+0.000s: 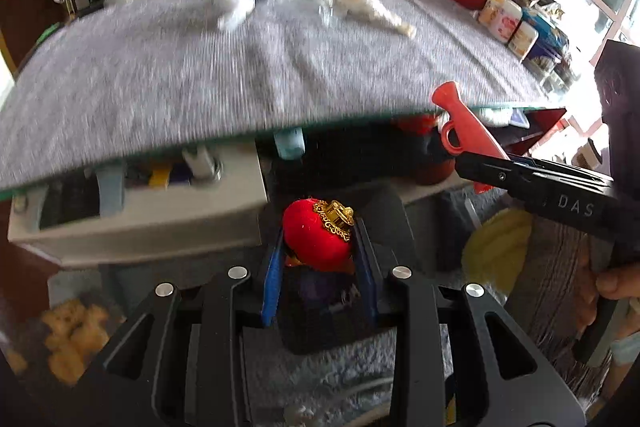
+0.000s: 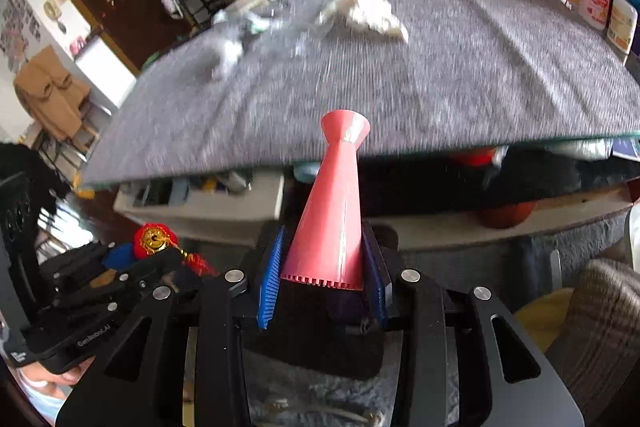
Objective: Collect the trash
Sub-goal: 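Lower the pink cone and red ornament over the bin and open both tools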
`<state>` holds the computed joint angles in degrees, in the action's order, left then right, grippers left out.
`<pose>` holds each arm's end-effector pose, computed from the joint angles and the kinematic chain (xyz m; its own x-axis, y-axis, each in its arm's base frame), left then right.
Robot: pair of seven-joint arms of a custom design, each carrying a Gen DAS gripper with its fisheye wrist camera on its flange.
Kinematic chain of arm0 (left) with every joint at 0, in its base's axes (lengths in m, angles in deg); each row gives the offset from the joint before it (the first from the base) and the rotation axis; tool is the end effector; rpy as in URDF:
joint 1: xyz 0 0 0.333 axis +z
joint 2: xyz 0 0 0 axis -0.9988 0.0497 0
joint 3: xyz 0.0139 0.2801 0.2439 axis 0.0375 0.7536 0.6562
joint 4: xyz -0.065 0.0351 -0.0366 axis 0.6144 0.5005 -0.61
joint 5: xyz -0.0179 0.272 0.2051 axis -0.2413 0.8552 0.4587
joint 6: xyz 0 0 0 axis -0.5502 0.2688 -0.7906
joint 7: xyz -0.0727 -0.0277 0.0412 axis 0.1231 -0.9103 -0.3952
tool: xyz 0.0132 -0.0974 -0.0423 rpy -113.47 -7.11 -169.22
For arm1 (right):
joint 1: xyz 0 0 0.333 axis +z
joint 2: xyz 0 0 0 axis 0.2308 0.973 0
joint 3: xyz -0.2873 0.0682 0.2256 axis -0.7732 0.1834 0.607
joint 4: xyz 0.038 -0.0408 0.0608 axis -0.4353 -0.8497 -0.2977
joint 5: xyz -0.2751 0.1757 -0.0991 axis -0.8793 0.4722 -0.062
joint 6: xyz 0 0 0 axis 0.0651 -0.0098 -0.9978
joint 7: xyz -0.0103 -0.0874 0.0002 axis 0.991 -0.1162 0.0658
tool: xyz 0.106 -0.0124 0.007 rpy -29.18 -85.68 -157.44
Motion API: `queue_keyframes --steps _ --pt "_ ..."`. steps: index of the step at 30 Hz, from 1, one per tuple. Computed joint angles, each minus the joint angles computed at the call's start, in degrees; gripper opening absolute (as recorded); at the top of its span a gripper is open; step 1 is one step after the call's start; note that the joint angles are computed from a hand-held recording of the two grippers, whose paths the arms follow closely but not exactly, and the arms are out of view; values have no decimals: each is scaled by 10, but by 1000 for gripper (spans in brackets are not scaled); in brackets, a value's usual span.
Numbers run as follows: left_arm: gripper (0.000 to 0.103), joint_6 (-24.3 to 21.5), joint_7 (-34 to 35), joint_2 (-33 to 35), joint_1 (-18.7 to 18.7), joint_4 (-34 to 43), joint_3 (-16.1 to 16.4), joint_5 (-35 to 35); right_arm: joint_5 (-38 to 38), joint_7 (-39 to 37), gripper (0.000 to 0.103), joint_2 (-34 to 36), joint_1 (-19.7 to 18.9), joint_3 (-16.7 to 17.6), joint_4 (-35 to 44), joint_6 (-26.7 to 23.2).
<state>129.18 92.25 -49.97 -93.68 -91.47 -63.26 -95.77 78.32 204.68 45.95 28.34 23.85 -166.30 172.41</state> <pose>0.5198 -0.1512 0.6081 -0.5023 -0.8524 0.1453 -0.7780 0.3722 -0.5060 0.4836 0.1455 0.6000 -0.1367 -0.9398 -0.3133 -0.8352 0.2794 -0.4736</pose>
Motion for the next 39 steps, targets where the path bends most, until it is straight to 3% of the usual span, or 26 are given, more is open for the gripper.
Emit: queue_keyframes --steps 16,22,25,28,31,34,36,39 --pt "30 -18 -21 25 -4 -64 -3 26 -55 37 38 37 10 18 -34 -32" --pt "30 -24 -27 34 -4 -62 -4 31 -32 17 38 50 13 19 -26 -41" --pt "31 -30 -30 39 -4 -57 -3 29 -21 15 39 53 12 19 -25 -36" --pt "31 -31 -33 42 -3 -55 -3 31 -15 18 48 51 9 17 -28 -27" --pt "40 -32 -38 43 -2 -53 -2 35 -26 35 56 46 5 15 -32 -23" --pt "58 -27 -49 42 -2 -51 -1 46 -44 56 63 40 1 14 -34 -21" --pt "78 -19 -64 39 -3 -52 -1 61 -58 70 69 35 -2 13 -34 -22" --pt "86 -8 -78 30 -6 -50 -3 80 -98 105 81 22 -9 12 -29 -23"
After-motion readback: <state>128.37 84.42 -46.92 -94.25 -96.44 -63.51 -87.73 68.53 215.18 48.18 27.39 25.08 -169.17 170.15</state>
